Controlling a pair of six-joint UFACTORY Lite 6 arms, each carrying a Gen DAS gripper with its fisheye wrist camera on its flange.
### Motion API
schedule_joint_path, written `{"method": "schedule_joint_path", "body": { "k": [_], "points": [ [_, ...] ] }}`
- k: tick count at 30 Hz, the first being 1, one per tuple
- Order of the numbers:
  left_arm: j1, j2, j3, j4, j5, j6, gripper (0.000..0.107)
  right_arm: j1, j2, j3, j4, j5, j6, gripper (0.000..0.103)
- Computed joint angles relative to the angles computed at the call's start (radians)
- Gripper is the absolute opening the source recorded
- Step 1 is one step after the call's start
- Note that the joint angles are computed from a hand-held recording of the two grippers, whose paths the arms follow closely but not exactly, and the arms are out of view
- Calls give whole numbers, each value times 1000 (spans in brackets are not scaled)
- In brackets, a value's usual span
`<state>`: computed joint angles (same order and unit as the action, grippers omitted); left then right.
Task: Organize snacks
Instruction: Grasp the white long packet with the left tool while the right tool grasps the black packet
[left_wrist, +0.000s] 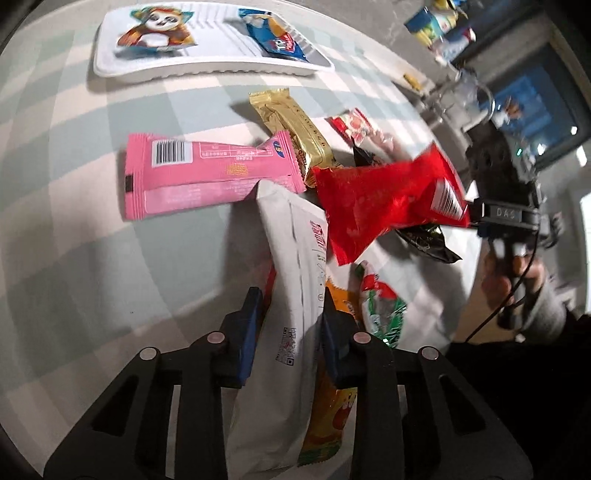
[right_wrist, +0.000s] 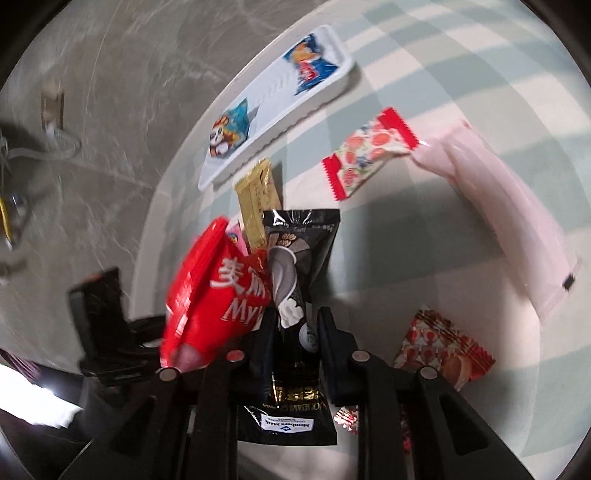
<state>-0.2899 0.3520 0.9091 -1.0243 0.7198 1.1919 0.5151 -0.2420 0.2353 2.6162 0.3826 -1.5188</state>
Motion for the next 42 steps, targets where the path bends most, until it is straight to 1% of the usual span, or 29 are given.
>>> {"method": "schedule_joint_path", "body": {
  "k": [2, 4, 8, 10, 12, 14, 15, 17, 19, 21, 23, 26, 28, 31, 32, 33, 34, 35, 37, 40, 42],
  "points": [
    [39, 16, 10, -37, 60, 18, 24, -33, -41, -55, -6, 68, 36, 24],
    [73, 34, 24, -61, 113, 29, 24, -63, -81, -92, -32, 105, 79, 24],
    [108, 43, 38, -97, 185, 39, 24, -118, -142, -170, -39, 206, 131, 24],
    [101, 54, 54, -96, 191, 31, 24, -133, -176, -202, -42, 230, 152, 24],
    [96, 45, 48, -62, 169, 12, 24, -142, -216, -211, -83, 195, 187, 24],
    [71, 39, 45, -39, 140, 1, 24, -123, -212, -182, -109, 137, 195, 24],
    [56, 29, 37, -34, 123, 1, 24, -116, -191, -163, -112, 125, 191, 24],
    [1, -6, 23, 6, 61, -23, 26, -96, -168, -133, -119, 92, 189, 24],
    [-52, -48, 1, 78, -14, -67, 30, -76, -141, -107, -107, 64, 167, 25],
    [-120, -55, 1, 173, -87, -149, 42, -53, -118, -88, -84, 44, 141, 25],
    [-157, -67, -21, 189, -137, -152, 43, -43, -105, -78, -75, 36, 129, 26],
    [-186, -60, -11, 228, -156, -207, 44, -25, -86, -63, -61, 15, 112, 27],
    [-203, -62, -10, 251, -167, -225, 47, -22, -72, -59, -56, 18, 106, 27],
    [-235, -67, -14, 274, -181, -249, 57, -10, -57, -40, -48, -2, 93, 27],
    [-250, -67, -15, 276, -187, -250, 63, -4, -56, -34, -50, -16, 91, 27],
    [-254, -68, -15, 277, -187, -247, 69, 14, -46, -11, -52, -52, 88, 28],
    [-267, -70, -21, 269, -196, -236, 72, 25, -37, 5, -57, -76, 85, 29],
    [-278, -71, -23, 270, -207, -237, 75, 43, -24, 30, -66, -115, 85, 31],
    [-292, -76, -29, 265, -218, -246, 78, 72, -1, 73, -87, -177, 93, 32],
    [-287, -74, -35, 222, -219, -216, 79, 105, 43, 129, -135, -236, 122, 42],
    [-273, -72, -37, 193, -211, -186, 79, 128, 66, 160, -123, -264, 99, 49]
  ]
}}
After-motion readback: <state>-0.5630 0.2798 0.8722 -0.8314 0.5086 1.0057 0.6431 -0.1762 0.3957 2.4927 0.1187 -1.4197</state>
